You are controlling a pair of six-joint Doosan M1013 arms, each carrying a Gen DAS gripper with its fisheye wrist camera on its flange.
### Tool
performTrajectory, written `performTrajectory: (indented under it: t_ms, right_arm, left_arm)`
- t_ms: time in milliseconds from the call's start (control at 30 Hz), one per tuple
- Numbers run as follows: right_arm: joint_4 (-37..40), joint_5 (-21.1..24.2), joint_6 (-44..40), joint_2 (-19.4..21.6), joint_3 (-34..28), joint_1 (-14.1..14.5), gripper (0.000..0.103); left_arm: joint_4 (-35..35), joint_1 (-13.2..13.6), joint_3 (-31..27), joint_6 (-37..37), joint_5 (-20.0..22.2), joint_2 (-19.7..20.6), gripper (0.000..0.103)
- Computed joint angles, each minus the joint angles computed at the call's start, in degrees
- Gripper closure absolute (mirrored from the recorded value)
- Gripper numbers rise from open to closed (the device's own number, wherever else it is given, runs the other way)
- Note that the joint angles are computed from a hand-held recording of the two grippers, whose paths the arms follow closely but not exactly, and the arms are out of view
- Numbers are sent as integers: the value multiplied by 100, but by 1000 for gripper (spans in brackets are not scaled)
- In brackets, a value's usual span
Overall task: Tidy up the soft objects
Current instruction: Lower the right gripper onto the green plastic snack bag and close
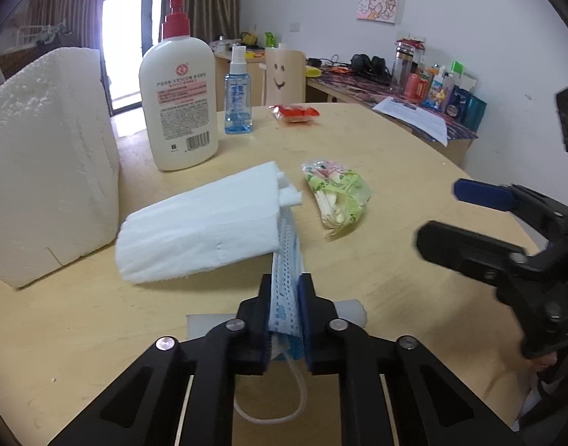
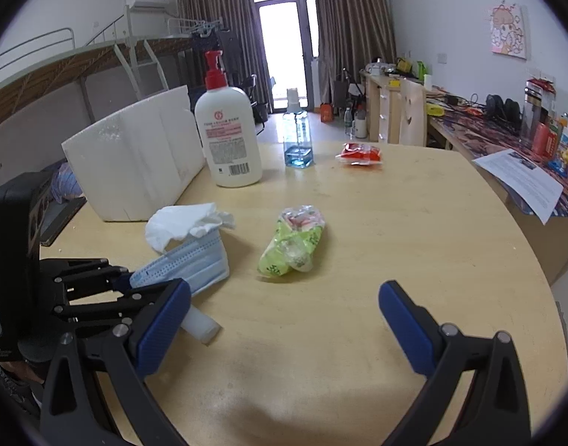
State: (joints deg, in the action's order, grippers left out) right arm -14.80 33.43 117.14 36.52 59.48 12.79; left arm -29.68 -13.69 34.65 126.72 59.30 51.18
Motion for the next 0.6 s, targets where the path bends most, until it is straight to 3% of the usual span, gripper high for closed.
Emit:
performTrajectory:
  t_ms: [600]
  right_arm:
    - [644, 1820, -961, 910, -1705, -84, 22]
  left_arm:
    - [-948, 168, 121, 629, 86, -50, 95]
